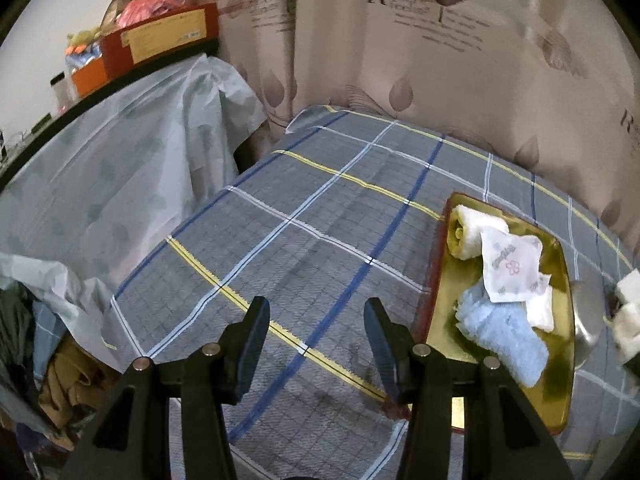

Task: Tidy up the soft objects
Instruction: 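Carry the cream cloth into the gold tray and open the right gripper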

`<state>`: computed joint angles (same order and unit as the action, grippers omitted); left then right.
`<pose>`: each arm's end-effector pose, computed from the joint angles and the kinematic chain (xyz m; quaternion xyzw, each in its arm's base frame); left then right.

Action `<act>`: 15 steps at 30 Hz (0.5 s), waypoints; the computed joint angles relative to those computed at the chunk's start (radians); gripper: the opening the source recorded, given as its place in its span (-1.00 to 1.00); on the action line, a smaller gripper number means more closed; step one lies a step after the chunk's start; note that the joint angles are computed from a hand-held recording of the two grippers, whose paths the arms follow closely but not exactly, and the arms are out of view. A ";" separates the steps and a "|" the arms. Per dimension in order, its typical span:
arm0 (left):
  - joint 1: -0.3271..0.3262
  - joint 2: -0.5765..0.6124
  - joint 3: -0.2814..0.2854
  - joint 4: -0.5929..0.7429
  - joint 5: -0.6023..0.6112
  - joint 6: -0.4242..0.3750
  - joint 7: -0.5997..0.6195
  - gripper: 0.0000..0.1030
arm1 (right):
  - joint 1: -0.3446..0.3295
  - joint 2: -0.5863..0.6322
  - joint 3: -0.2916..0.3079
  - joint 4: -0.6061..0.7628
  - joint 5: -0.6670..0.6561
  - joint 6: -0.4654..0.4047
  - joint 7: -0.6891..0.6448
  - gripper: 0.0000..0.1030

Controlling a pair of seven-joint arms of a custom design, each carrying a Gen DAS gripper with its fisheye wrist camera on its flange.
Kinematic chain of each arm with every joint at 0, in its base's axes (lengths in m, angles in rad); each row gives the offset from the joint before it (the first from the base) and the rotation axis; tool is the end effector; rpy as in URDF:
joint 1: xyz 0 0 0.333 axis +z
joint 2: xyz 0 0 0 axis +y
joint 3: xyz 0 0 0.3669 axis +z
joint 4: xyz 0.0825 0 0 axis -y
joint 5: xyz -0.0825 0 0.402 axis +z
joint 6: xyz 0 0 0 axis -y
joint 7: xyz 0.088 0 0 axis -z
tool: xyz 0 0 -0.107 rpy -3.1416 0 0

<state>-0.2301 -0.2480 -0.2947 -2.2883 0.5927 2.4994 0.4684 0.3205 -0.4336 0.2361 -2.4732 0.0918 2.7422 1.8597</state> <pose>0.4378 -0.2693 0.5367 -0.7213 0.6099 -0.2120 0.2507 0.3819 0.2486 0.5621 -0.7310 0.5914 -0.1381 0.3111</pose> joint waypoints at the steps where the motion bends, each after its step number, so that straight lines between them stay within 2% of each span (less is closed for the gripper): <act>1: 0.000 0.000 0.002 0.000 -0.003 -0.001 0.000 -0.02 | 0.006 0.025 0.005 0.017 0.000 0.008 -0.003 -0.77; 8: 0.001 0.007 0.006 0.000 -0.012 0.003 0.001 -0.03 | 0.047 0.176 0.009 0.107 -0.009 0.032 -0.003 -0.74; 12: 0.000 0.011 0.010 0.001 -0.028 0.001 0.007 -0.02 | 0.066 0.218 -0.004 0.126 -0.011 0.032 0.001 -0.68; 15: -0.002 0.014 0.013 -0.001 -0.043 0.004 0.011 -0.02 | 0.077 0.235 -0.013 0.133 -0.012 0.033 0.004 -0.51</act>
